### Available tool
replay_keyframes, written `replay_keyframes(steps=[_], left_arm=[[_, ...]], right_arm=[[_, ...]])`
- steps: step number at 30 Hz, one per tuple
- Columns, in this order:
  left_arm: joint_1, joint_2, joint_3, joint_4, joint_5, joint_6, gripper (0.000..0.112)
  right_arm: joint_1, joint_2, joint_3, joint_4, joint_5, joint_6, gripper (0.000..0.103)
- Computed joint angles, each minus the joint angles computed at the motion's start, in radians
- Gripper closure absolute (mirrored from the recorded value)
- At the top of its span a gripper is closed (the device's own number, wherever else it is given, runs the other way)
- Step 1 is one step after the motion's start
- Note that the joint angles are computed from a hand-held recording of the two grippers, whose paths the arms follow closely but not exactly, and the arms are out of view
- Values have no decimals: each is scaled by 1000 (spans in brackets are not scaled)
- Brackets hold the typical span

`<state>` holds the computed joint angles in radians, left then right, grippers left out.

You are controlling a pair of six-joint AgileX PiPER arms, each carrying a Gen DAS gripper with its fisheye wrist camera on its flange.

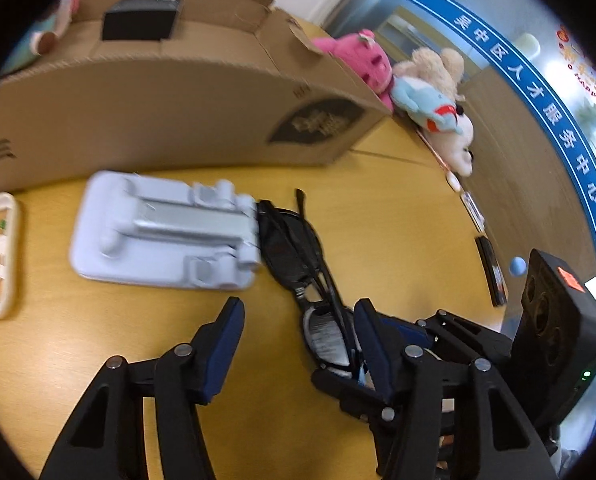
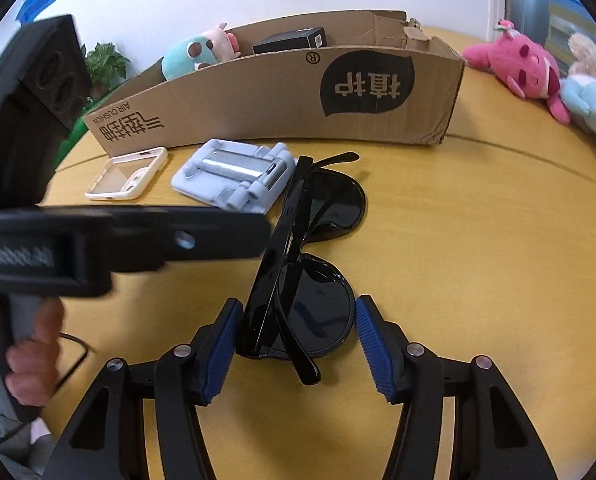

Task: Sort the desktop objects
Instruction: 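Reach the left gripper to the black sunglasses and close on them, then lift the sunglasses and carry them over the cardboard box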

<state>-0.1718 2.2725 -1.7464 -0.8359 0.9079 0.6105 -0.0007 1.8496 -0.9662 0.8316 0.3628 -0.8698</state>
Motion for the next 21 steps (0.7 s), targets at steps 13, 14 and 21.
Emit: replay_keyframes(steps=[13, 14, 21], left_arm=[[-16, 12, 24, -37, 20, 45, 77], [-16, 1, 35, -39, 10, 49, 77], [-7, -81, 27, -44, 5, 58, 77]], right_arm=[[-41, -35, 57, 198, 74, -168, 47], [-41, -38, 60, 209, 74, -180, 47], [-40, -110, 51, 260, 81, -223, 47]])
